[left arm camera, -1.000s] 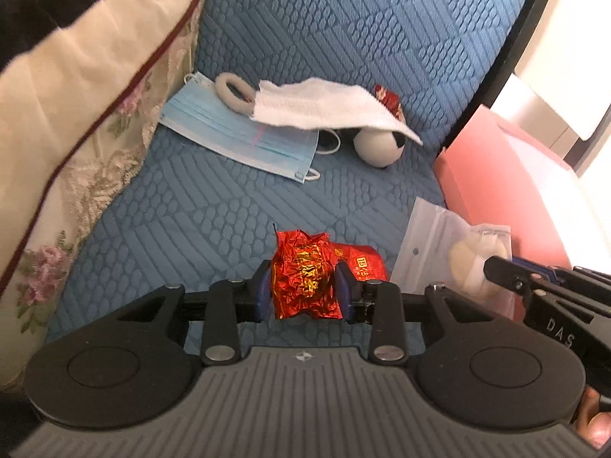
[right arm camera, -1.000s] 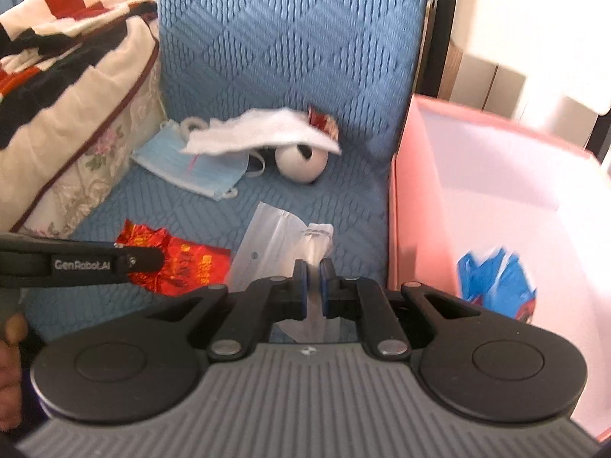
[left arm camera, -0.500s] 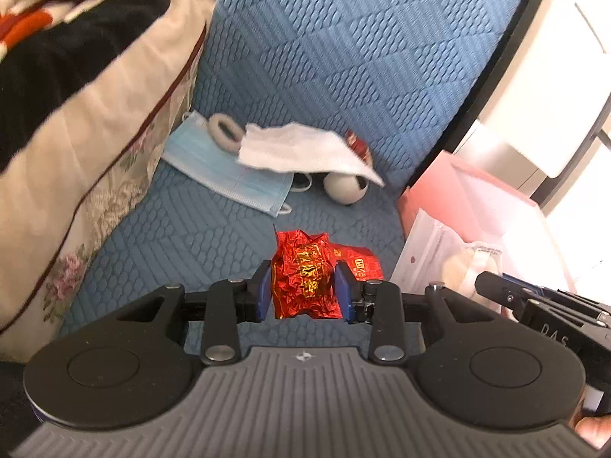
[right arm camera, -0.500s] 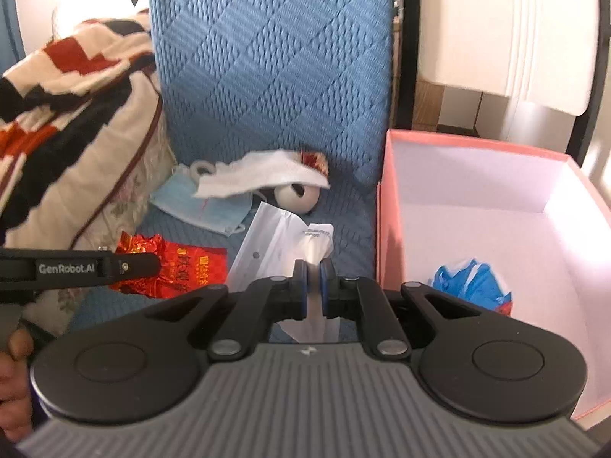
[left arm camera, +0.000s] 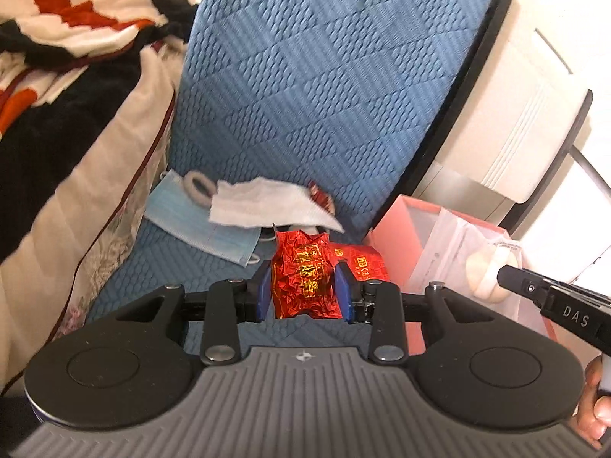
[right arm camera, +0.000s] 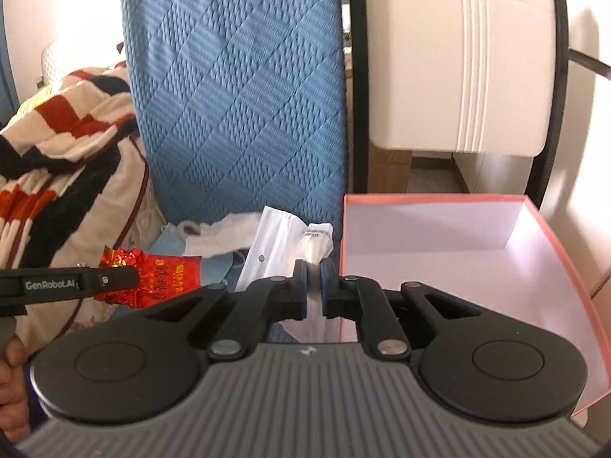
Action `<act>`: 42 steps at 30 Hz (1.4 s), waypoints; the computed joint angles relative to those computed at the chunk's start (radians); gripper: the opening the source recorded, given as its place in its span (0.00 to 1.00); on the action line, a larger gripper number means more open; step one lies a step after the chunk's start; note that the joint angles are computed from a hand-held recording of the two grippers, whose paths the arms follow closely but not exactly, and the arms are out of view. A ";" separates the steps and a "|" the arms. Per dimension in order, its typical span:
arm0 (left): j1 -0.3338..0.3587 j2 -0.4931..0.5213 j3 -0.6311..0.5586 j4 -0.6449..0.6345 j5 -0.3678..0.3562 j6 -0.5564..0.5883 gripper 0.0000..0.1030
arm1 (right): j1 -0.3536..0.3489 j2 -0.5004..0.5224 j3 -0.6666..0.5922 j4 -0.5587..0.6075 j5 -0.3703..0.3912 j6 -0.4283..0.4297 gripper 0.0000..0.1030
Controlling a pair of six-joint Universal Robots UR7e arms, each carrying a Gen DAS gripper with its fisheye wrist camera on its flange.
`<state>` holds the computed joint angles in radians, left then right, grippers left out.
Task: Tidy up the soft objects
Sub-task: 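Carry the puff and red wrapper over the pink box with both grippers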
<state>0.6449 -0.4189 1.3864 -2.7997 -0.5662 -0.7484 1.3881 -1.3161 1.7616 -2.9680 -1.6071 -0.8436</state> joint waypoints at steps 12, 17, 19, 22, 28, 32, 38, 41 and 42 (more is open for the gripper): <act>-0.031 0.062 -0.124 -0.050 -0.007 0.084 0.38 | -0.010 -0.054 -0.029 0.027 0.041 0.004 0.10; -0.040 0.113 -0.219 -0.040 -0.027 0.141 0.38 | -0.029 -0.067 -0.052 0.031 0.058 0.011 0.10; -0.041 0.135 -0.257 -0.024 -0.045 0.155 0.38 | -0.041 -0.069 -0.061 0.034 0.067 0.019 0.10; -0.042 0.170 -0.315 0.009 -0.059 0.153 0.38 | -0.063 -0.072 -0.072 0.042 0.078 0.026 0.10; -0.034 0.259 -0.455 0.076 -0.122 0.180 0.38 | -0.111 -0.071 -0.096 0.060 0.080 0.034 0.10; -0.027 0.329 -0.559 0.157 -0.171 0.182 0.38 | -0.150 -0.067 -0.116 0.073 0.067 0.041 0.10; -0.014 0.430 -0.708 0.271 -0.235 0.170 0.38 | -0.206 -0.050 -0.152 0.110 0.036 0.060 0.10; -0.007 0.474 -0.777 0.325 -0.263 0.152 0.38 | -0.232 -0.042 -0.163 0.120 0.024 0.078 0.10; -0.005 0.489 -0.801 0.343 -0.272 0.150 0.39 | -0.238 -0.038 -0.168 0.128 0.017 0.088 0.10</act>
